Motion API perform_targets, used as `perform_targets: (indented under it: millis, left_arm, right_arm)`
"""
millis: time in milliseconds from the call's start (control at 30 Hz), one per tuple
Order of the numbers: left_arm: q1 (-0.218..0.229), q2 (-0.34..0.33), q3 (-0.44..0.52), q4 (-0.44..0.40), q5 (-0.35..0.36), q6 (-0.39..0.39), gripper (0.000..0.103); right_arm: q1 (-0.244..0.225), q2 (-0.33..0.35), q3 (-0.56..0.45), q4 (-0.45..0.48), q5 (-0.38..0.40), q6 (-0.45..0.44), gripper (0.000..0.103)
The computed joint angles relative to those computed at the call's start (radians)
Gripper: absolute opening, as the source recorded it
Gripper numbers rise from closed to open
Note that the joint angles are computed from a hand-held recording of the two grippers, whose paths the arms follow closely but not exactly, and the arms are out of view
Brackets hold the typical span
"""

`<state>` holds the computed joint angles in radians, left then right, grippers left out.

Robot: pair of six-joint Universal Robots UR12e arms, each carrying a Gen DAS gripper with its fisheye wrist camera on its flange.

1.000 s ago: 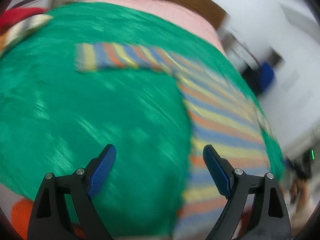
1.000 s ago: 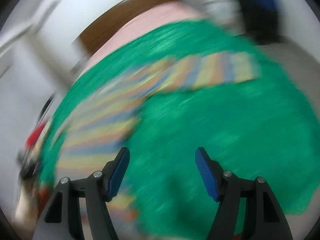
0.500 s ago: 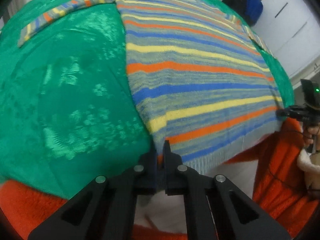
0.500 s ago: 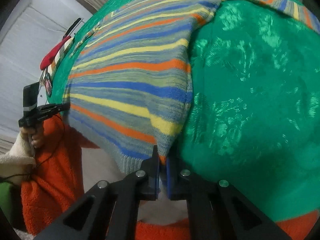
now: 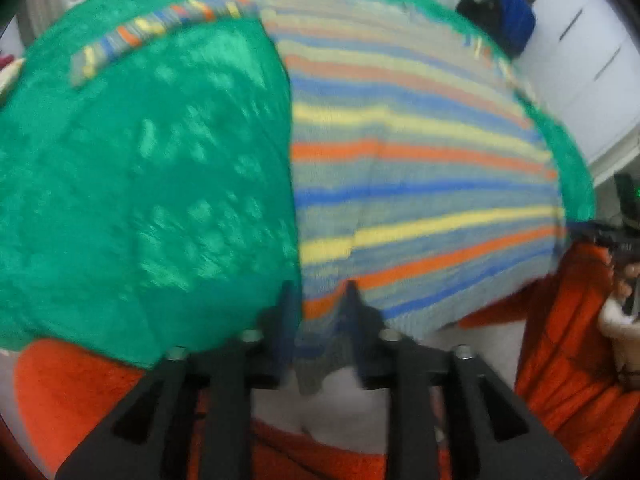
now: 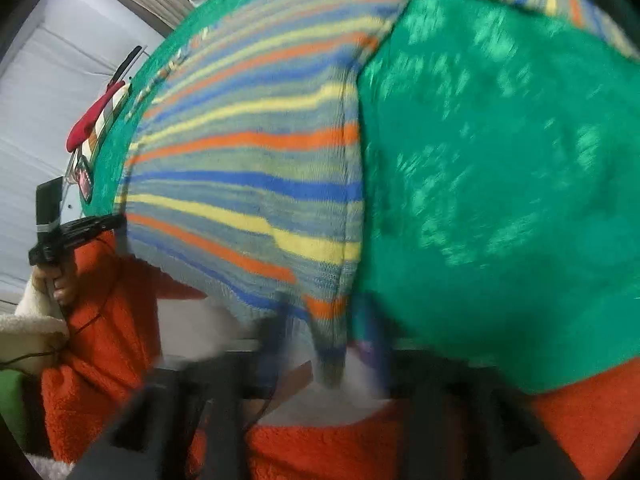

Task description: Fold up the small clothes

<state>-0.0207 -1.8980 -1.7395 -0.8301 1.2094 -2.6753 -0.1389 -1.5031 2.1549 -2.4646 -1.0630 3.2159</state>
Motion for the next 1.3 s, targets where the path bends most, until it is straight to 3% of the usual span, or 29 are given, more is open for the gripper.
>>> perform_targets:
  millis: [100, 133, 200, 233, 300, 433, 500, 567, 633, 700, 867, 1300]
  left_arm:
    - [0.026, 0.013, -0.017, 0.151, -0.073, -0.096, 0.076]
    - [0.030, 0.007, -0.020, 0.243, -0.082, -0.150, 0.086]
    - [0.027, -0.018, -0.008, 0.369, -0.058, -0.226, 0.094]
    - [0.021, -0.035, 0.004, 0.419, -0.041, -0.258, 0.095]
    - [0.004, -0.082, 0.037, 0.504, 0.006, -0.327, 0.095]
    - [-0.019, -0.172, 0.106, 0.563, 0.129, -0.429, 0.095]
    - [-0.019, -0.201, 0.123, 0.571, 0.173, -0.435, 0.095]
    - [-0.025, -0.228, 0.128, 0.569, 0.229, -0.446, 0.095]
    - [-0.023, -0.233, 0.106, 0.632, 0.231, -0.447, 0.097]
    - [-0.031, -0.229, 0.105, 0.626, 0.256, -0.431, 0.102]
    - [-0.032, -0.231, 0.104, 0.625, 0.262, -0.413, 0.102]
    - [-0.038, -0.232, 0.106, 0.619, 0.280, -0.407, 0.103]
  right_arm:
    - [-0.008, -0.047, 0.030, -0.106, -0.075, 0.027, 0.066]
    - [-0.008, -0.058, 0.039, -0.156, -0.115, 0.047, 0.067]
    - [-0.009, -0.064, 0.055, -0.294, -0.215, 0.107, 0.073]
    - [-0.006, -0.056, 0.060, -0.365, -0.269, 0.142, 0.080]
    - [0.014, -0.014, 0.052, -0.481, -0.381, 0.198, 0.082]
    - [0.052, 0.080, 0.010, -0.569, -0.538, 0.259, 0.082]
    - [0.075, 0.119, -0.004, -0.583, -0.626, 0.274, 0.082]
    - [0.062, 0.132, 0.006, -0.575, -0.622, 0.307, 0.086]
    - [0.070, 0.154, 0.011, -0.600, -0.634, 0.302, 0.091]
    - [0.078, 0.160, 0.004, -0.600, -0.652, 0.279, 0.094]
    - [0.075, 0.172, 0.011, -0.640, -0.637, 0.282, 0.101]
    - [0.087, 0.186, 0.011, -0.662, -0.654, 0.271, 0.102]
